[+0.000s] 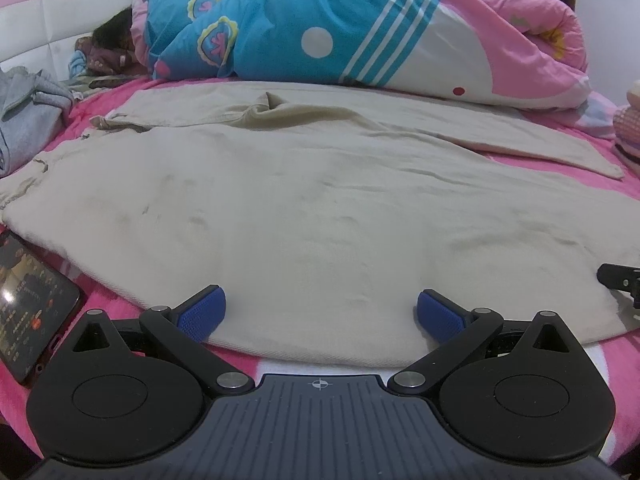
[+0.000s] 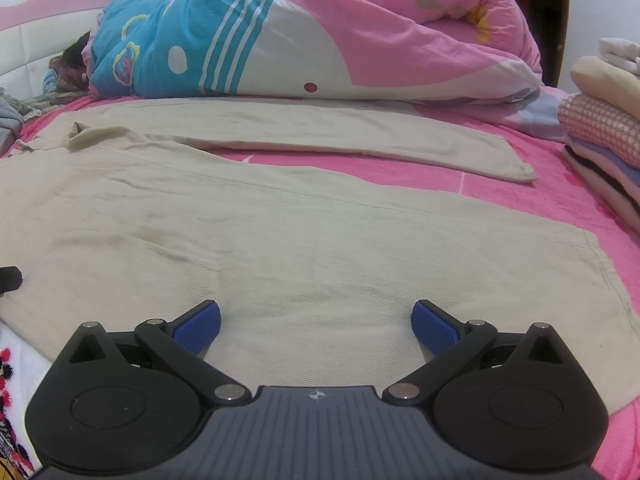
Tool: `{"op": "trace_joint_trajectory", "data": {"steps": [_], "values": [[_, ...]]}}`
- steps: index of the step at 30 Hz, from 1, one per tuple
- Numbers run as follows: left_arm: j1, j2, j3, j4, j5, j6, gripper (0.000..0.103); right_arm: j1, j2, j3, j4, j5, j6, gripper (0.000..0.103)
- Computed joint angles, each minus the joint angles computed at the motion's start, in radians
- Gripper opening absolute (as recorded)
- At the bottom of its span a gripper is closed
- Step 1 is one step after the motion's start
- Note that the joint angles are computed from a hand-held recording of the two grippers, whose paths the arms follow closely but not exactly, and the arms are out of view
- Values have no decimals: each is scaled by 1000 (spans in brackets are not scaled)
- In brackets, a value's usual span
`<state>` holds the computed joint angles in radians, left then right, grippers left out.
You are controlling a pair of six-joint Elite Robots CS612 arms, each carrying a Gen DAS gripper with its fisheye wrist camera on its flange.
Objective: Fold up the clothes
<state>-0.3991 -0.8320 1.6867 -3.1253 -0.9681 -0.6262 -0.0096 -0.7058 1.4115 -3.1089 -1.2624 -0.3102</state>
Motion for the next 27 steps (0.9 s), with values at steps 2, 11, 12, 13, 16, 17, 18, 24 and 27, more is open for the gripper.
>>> {"op": "trace_joint_trajectory", "data": {"steps": [2,11,12,13,16,17,18,24,27], "values": [[0,0,1,-3,-1,0,103,1,-1,2,-4,-3,2,103],[1,1,5,-17,-10,-1,103,4,-8,15,-12,-20,6,103],[1,1,5,-18,-11,-1,103,4,-10,19,-14,-21,5,103],[1,0,6,-19,-11,-1,103,3,-12,23,-15,-22,3,103],[2,0,6,-21,-13,-2,103,2,-22,38,-18,-21,-5,103],[2,0,6,-22,-14,-2,103,1,-26,44,-17,-19,-8,103],[2,0,7,-22,-15,-2,103,0,-31,51,-15,-17,-12,103],[3,0,6,-22,-16,-3,103,-12,-69,96,5,2,-19,103],[3,0,4,-18,-16,-5,103,-12,-86,120,-11,3,-22,103]]}}
